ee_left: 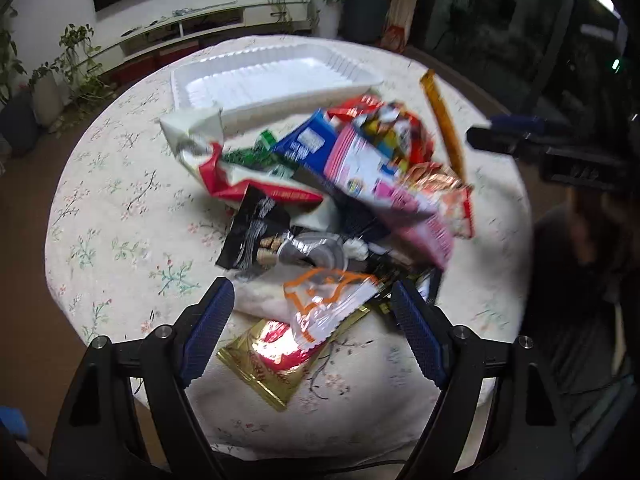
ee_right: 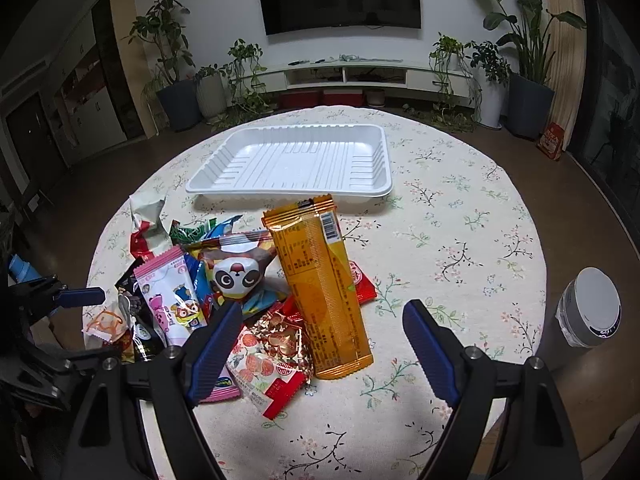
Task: Organize snacks
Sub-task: 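Grasp the red-gold pie packet with the left tool while the right tool grasps the long orange bar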
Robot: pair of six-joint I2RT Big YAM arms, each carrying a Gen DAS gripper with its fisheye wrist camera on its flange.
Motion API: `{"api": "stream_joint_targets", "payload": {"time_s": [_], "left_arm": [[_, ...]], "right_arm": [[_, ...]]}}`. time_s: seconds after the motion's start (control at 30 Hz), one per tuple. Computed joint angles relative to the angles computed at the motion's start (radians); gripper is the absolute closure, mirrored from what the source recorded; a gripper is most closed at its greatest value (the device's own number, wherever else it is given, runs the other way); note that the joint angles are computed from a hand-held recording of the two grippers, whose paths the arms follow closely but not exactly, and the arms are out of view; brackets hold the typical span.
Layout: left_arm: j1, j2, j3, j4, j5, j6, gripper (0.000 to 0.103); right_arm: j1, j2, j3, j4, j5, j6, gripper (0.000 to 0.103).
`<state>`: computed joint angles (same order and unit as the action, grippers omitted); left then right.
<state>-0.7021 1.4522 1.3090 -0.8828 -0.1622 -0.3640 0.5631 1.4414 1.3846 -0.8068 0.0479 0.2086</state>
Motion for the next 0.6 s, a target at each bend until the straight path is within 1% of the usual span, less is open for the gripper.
{"api": "stream_joint_targets", "payload": {"time_s": [0.07,0.1,0.17,0.2,0.3,0.37,0.4,0.5,0.57,0.6], "left_arm": [[0.002,-0.002,-0.016,0.000,-0.009,-0.007,0.023],[0.008,-0.014,-0.031,0.009,-0.003,0.005,0.023],[0.019,-0.044,-0.056,0.022,0.029,0.059,0.023],[0.023,-0.055,-0.061,0.013,0.050,0.086,0.023],[0.029,-0.040,-0.034,-0.066,0.038,0.212,0.023],[0.039,-0.031,-0.030,-0.082,0.068,0.256,0.024],[0.049,-0.019,-0.022,-0.095,0.093,0.280,0.031],[0.046,0.003,-0.004,-0.120,0.128,0.326,0.045],[0.034,0.027,0.015,-0.140,0.115,0.355,0.047],[0.031,0.033,0.018,-0.143,0.114,0.364,0.051]], "right_arm": [[0.005,0.011,0.004,-0.004,0.013,-0.023,0.018],[0.006,0.013,0.004,-0.007,0.016,-0.029,0.018],[-0.002,0.008,-0.004,0.000,-0.001,-0.028,0.018],[-0.007,0.006,-0.006,0.001,-0.010,-0.024,0.018],[-0.016,0.020,0.008,-0.016,-0.031,-0.010,0.018],[-0.016,0.022,0.009,-0.016,-0.040,-0.014,0.018],[-0.014,0.022,0.009,-0.017,-0.040,-0.019,0.018],[-0.008,0.024,0.009,-0.027,-0.033,-0.034,0.018],[-0.011,0.025,0.011,-0.033,-0.035,-0.030,0.018],[-0.012,0.026,0.013,-0.035,-0.036,-0.027,0.018]]}}
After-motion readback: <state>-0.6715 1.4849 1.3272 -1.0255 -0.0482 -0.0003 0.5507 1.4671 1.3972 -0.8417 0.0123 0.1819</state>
